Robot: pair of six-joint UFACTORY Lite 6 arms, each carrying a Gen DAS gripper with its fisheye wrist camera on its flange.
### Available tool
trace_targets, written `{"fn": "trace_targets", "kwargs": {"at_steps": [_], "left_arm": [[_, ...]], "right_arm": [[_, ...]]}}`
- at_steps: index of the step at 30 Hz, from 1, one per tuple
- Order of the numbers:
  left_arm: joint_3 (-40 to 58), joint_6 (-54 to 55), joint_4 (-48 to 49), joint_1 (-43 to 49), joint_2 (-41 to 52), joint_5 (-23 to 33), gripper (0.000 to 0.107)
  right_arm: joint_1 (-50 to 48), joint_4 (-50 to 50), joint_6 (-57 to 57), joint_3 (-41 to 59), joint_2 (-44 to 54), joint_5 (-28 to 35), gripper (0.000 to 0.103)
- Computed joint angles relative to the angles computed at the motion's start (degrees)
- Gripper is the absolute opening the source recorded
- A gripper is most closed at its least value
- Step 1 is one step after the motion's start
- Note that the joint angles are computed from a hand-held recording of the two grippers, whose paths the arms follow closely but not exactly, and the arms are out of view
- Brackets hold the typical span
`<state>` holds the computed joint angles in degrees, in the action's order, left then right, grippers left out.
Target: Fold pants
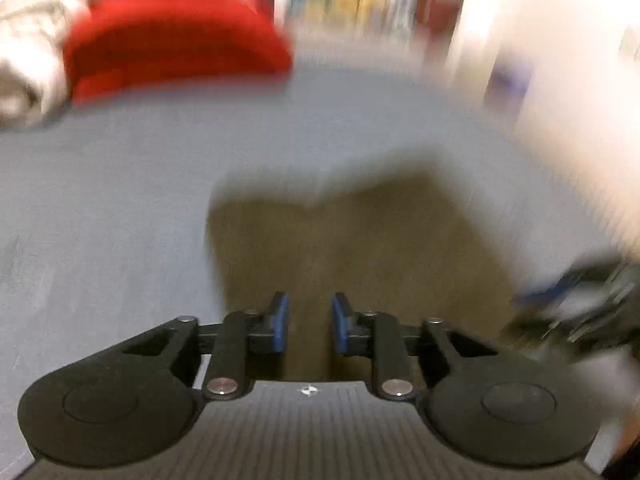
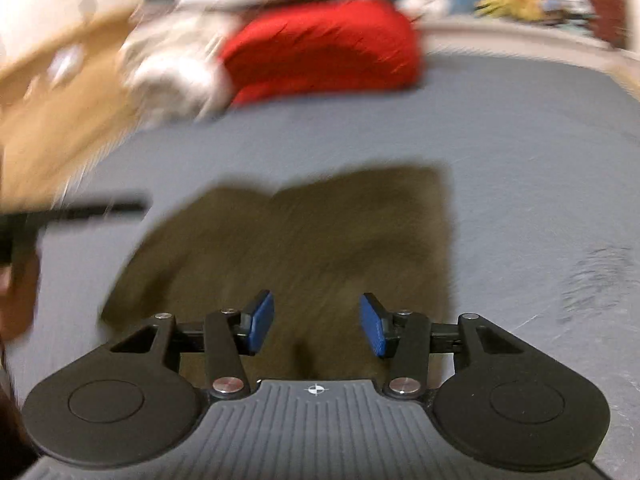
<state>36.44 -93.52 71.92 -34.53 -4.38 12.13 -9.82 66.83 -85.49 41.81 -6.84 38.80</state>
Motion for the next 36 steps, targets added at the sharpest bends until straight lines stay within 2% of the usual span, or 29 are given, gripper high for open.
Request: {"fn": "trace_targets", "kwargs": {"at_steps": [2,4,6,9,10,12,14,16,17,19,21,23,25,27,29,30,34,35,36], "left_arm": [[-1.5,-7.8,6.5,-1.9,1.5,2.2,0.013],[-1.1,-7.9,3.5,-4.4,-0.9,5.2,0.013],[-1.5,-6.1,0.2,-6.9,-4.3,7.6,0.013],[-1.7,0.9,-6.3,-9.2,-6.7,8.0,0.013],[-2.3,6.2,-10.7,-8.3,-6.3,6.7,0.013],[-3.0,11.6,-15.0,-8.8,-3.0,5.1,0.015],[-3.3,9.6,-12.0,-11.3,-2.7,7.8,0.015],[-1.7,12.0,-15.2,-14.1,-2.7,11.9,0.016],[-0.9,13.4,-16.9,-14.7,-3.0,13.4,0.020],[-0.3,14.2,-19.9,-16.8,-5.9,16.8,0.038],[-0.4,12.8,-22.0,-20.2,-10.2,21.3,0.070],[2.6,9.4,-21.7,-25.3,-11.1,28.5,0.084],[5.4,4.1,-20.4,-31.8,-11.8,36.5,0.087],[8.9,0.1,-20.3,-36.9,-11.2,43.5,0.088],[12.4,-4.5,-20.3,-41.1,-9.3,49.8,0.089],[13.9,-5.6,-20.9,-42.6,-9.2,51.7,0.089],[16.2,-11.6,-24.8,-44.7,-9.2,54.3,0.090],[15.5,-13.5,-24.7,-44.9,-9.4,53.8,0.093],[14.2,-16.3,-23.8,-45.6,-9.6,53.6,0.103]], "right_arm": [[4.7,-7.0,3.2,-1.9,1.0,-6.1,0.051],[7.3,-6.6,0.5,-4.3,-1.1,-9.2,0.051],[7.4,-8.7,5.0,-4.6,-3.4,-9.6,0.051],[3.1,-6.9,5.5,-5.9,-7.8,-2.5,0.050],[2.6,-7.4,5.3,-5.9,-8.4,-2.8,0.050],[4.2,-13.5,10.3,-6.7,-9.0,-7.6,0.050],[5.0,-18.1,13.9,-7.1,-6.9,-11.0,0.051],[5.7,-19.6,15.9,-7.5,-8.1,-10.9,0.051],[6.3,-22.3,19.6,-7.4,-8.7,-11.3,0.052],[7.7,-26.5,26.3,-7.0,-9.2,-11.7,0.053],[9.2,-32.9,35.2,-6.7,-11.6,-11.5,0.058],[9.0,-36.4,43.0,-7.8,-16.6,-10.6,0.060],[7.8,-38.7,49.9,-7.7,-23.8,-8.7,0.065],[8.1,-42.1,57.9,-6.4,-31.0,-6.9,0.087],[8.8,-44.7,65.1,-3.7,-35.4,-4.1,0.097],[9.3,-46.0,68.7,-2.0,-37.0,-2.3,0.098],[13.0,-52.9,81.1,1.7,-42.2,2.2,0.102],[12.9,-53.0,81.6,1.5,-43.6,2.8,0.102],[12.3,-52.4,80.9,0.5,-45.7,3.4,0.102]]}}
